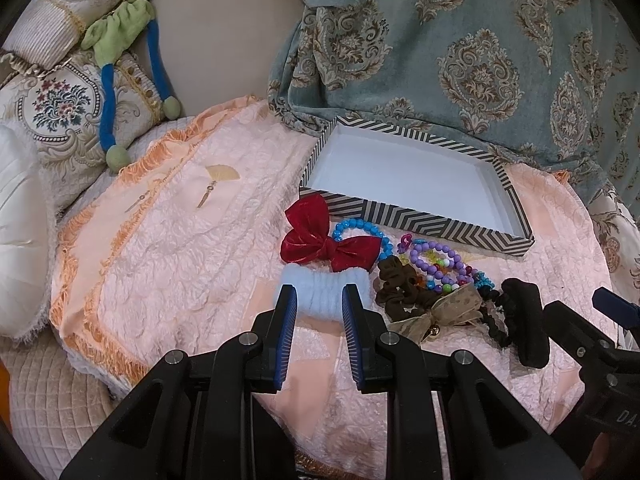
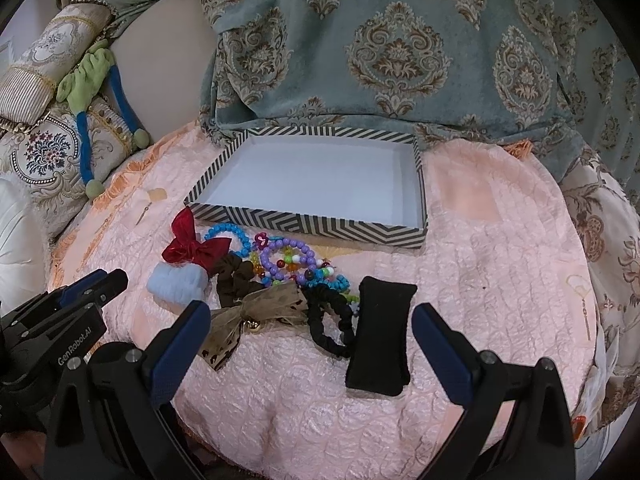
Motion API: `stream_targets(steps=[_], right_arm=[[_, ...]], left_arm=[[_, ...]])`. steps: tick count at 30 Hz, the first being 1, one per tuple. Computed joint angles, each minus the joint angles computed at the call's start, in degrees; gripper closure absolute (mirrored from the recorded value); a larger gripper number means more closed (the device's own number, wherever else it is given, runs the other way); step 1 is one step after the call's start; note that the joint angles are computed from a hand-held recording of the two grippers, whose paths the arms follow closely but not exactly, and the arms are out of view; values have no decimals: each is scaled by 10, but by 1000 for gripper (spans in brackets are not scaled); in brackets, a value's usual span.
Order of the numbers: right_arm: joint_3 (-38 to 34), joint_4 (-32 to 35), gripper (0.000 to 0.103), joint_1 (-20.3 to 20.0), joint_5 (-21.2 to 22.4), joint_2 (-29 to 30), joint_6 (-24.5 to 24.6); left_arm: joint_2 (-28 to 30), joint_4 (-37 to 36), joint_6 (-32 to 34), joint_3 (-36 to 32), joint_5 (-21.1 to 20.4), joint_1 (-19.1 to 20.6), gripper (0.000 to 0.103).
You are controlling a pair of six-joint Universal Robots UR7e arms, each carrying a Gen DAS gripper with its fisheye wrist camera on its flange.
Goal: Organize jewelry
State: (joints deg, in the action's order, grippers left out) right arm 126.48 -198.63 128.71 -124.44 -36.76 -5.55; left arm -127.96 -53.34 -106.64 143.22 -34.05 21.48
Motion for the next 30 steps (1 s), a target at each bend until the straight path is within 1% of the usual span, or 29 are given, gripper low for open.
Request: stream_targets(steps=[7,12,14,19,22,24,26,27,28,29,30], right_arm=[[0,0,1,-1,-1,0,-1],[1,7,1,-9,5,-5,-1],[2,7,1,-12,6,-6,-5],[10,3,1,-27,6,-13,-19],[20,-10,1,-46,11,-19,-24],[28,-20,1,-60,24,-23,-28],[32,-20,4,-73,37,-27,-29],[33,-19,6,-78,42,-28,-31],[35,-17,10,-84,50,-30,-35],[36,-15,13,-89,56,-31,-40],[37,-15,15,-91,55,-30,-44]], left_arm=[[-6,-4,6,2,-1,4,97],[-17,-9,18,2,-1,9,97],[-30,-20,36,1,-3,14,97],[-96,-48,83,-6,-10,39,97],[-119,-64,101,-11,-14,58,97],[-129,-80,113,-10,-12,72,97],[-132,-109,133,-4,-11,88,97],[-135,-143,159,2,-12,101,96],[-137,-191,196,9,-17,119,94],[-140,-248,239,18,-23,138,87],[-142,-294,270,27,-28,153,81]])
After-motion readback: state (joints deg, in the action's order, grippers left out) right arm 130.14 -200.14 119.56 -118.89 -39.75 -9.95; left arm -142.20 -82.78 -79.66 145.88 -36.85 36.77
